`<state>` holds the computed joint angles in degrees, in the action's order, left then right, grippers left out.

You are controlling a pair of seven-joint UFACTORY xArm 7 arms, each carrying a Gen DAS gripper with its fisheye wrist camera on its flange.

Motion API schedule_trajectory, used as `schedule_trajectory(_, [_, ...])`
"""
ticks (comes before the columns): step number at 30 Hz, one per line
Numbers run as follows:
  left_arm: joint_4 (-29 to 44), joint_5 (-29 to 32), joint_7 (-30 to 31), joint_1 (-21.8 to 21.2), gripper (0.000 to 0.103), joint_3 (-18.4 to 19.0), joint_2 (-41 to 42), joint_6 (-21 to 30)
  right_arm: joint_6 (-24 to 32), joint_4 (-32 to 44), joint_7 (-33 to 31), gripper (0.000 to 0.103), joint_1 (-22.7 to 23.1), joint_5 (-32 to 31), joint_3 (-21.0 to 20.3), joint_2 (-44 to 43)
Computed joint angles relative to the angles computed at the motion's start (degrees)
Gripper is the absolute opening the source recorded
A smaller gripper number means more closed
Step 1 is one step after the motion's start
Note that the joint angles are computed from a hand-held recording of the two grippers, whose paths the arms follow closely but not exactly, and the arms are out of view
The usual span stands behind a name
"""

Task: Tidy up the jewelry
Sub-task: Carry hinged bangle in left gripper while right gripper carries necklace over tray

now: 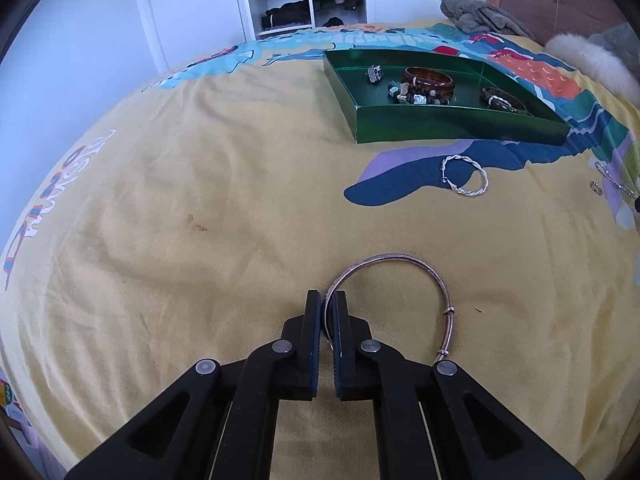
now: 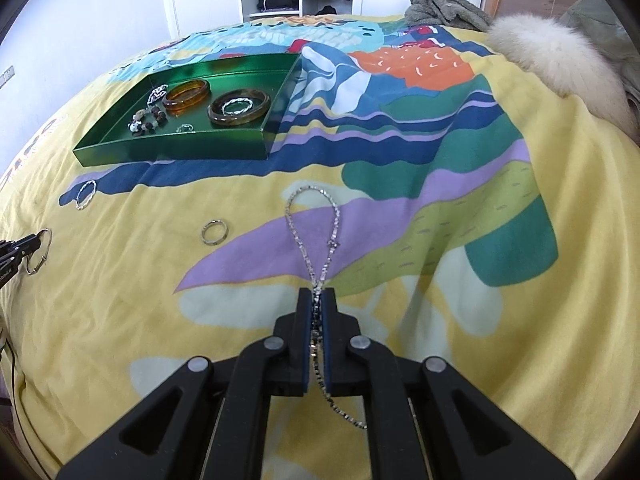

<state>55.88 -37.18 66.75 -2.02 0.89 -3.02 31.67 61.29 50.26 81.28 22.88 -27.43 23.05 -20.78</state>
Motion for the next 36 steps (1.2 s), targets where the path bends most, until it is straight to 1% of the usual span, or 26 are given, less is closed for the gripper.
schedule_trajectory(6, [-0.9,-0.2,0.9,-0.2,0.005,0.6,-2.6,1.4,0.4,0.2,2.2,0.004,0.4,-0.8,1.4,-1.2])
schedule_trajectory(12, [-1.4,0.8,0.0,-1.1,0.005,1.2,-5.4,3.1,-0.4,-0.5,5.2,0.004,0.7,-1.7,2.9,-2.8])
schedule_trajectory(23, [-5.2,2.8,-1.4,-5.2,0.005,2.4,-13.1,3.6,-2.8,-4.5,9.9,0.004,0.6,-1.9,5.8,-8.9])
schedule_trajectory(28, [-5.4,3.6,-3.1,-7.2,0.005,2.7,-15.4,3.9,-3.6,-4.9,9.9,0.004,-0.3,-2.1,6.9,-10.9])
schedule_trajectory(36, [-2.4,3.0,-5.3,-9.9,0.005,3.0,-15.6,5.5,-4.0,-4.1,8.1,0.004,-2.9,-3.0,7.9,-13.8])
